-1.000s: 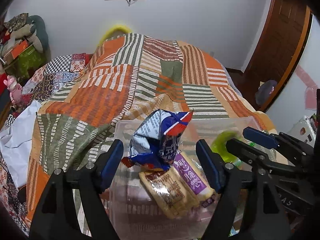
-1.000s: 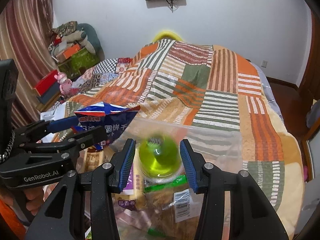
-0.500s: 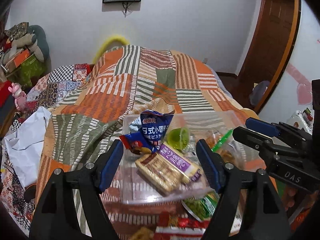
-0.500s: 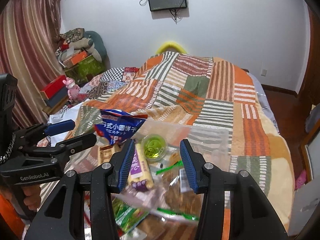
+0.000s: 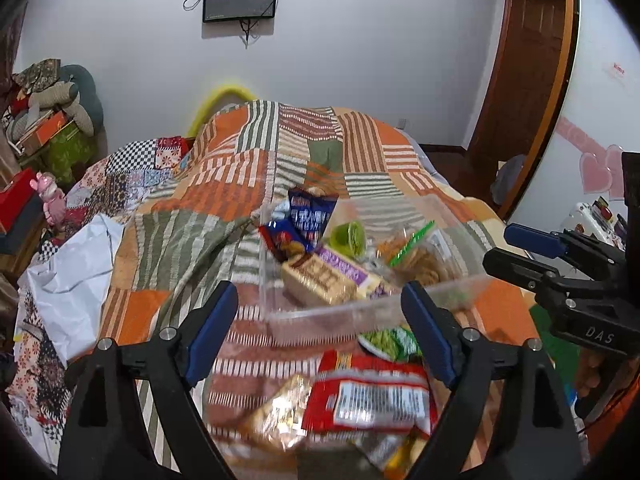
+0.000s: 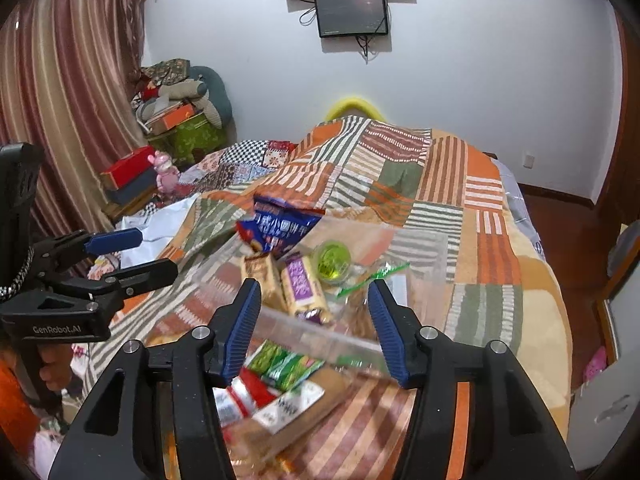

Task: Organize snacks
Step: 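Grasp the clear-wrapped pastry bag with the left tool while the right grasps the cookie roll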

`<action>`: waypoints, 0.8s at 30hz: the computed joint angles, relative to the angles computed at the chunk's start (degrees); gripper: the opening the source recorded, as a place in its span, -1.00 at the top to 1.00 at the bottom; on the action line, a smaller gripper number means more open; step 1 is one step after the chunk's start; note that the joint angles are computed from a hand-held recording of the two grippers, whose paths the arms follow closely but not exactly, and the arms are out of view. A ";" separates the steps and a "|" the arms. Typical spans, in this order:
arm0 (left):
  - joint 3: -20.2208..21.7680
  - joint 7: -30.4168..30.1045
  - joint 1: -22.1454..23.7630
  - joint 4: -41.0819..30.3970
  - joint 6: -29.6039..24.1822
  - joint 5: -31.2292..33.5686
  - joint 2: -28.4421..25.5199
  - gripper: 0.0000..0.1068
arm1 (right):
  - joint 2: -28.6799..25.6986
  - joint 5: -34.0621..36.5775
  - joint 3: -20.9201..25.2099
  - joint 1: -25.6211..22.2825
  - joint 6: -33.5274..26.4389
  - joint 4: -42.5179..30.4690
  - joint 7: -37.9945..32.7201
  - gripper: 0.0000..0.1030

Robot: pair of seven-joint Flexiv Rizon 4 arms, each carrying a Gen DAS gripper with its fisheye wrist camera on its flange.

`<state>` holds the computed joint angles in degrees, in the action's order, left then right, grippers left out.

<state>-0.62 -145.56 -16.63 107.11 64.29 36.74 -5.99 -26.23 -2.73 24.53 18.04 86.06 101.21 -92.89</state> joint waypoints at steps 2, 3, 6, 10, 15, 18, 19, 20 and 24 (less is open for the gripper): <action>0.05 -0.67 -0.15 1.85 0.49 -0.16 0.84 -0.60 | 0.68 -0.86 -2.29 1.86 1.41 2.17 1.14 -0.23; -0.01 -0.89 -0.12 2.58 0.61 -0.17 1.07 -0.60 | 0.76 -1.32 -2.90 2.33 1.57 2.75 1.66 -0.24; -0.29 -2.13 -0.16 4.21 -0.72 0.79 1.64 -0.60 | -0.06 -1.67 -1.53 1.43 -0.39 3.13 1.72 -0.24; -0.47 -2.88 0.53 6.58 -1.89 -0.48 1.55 -0.60 | -1.65 -1.35 -1.23 1.91 -2.67 2.93 1.79 -0.24; -0.03 -3.09 1.64 9.89 -1.04 -2.20 1.52 -0.60 | -2.49 -1.40 -2.18 2.91 -4.74 3.35 2.12 -0.24; 0.30 -3.64 2.11 10.67 -2.08 -2.38 0.95 -0.60 | -2.33 -0.63 -1.75 2.14 -4.88 3.99 1.60 -0.23; 0.39 -4.01 2.15 10.82 -2.29 -2.30 0.87 -0.60 | -2.08 -0.10 -1.39 1.64 -4.91 4.17 1.46 -0.24; 0.59 -4.27 2.46 11.16 -1.86 -2.65 0.53 -0.60 | -1.89 0.35 -1.30 1.16 -5.24 4.20 1.44 -0.23; 1.72 -5.16 3.68 12.91 2.34 -5.23 -0.60 -0.61 | -0.72 0.87 -2.68 1.14 -5.41 5.51 2.12 -0.24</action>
<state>1.10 -150.72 -12.95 120.02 66.64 31.50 -6.59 -26.95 -1.86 21.85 19.17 80.65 106.71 -90.78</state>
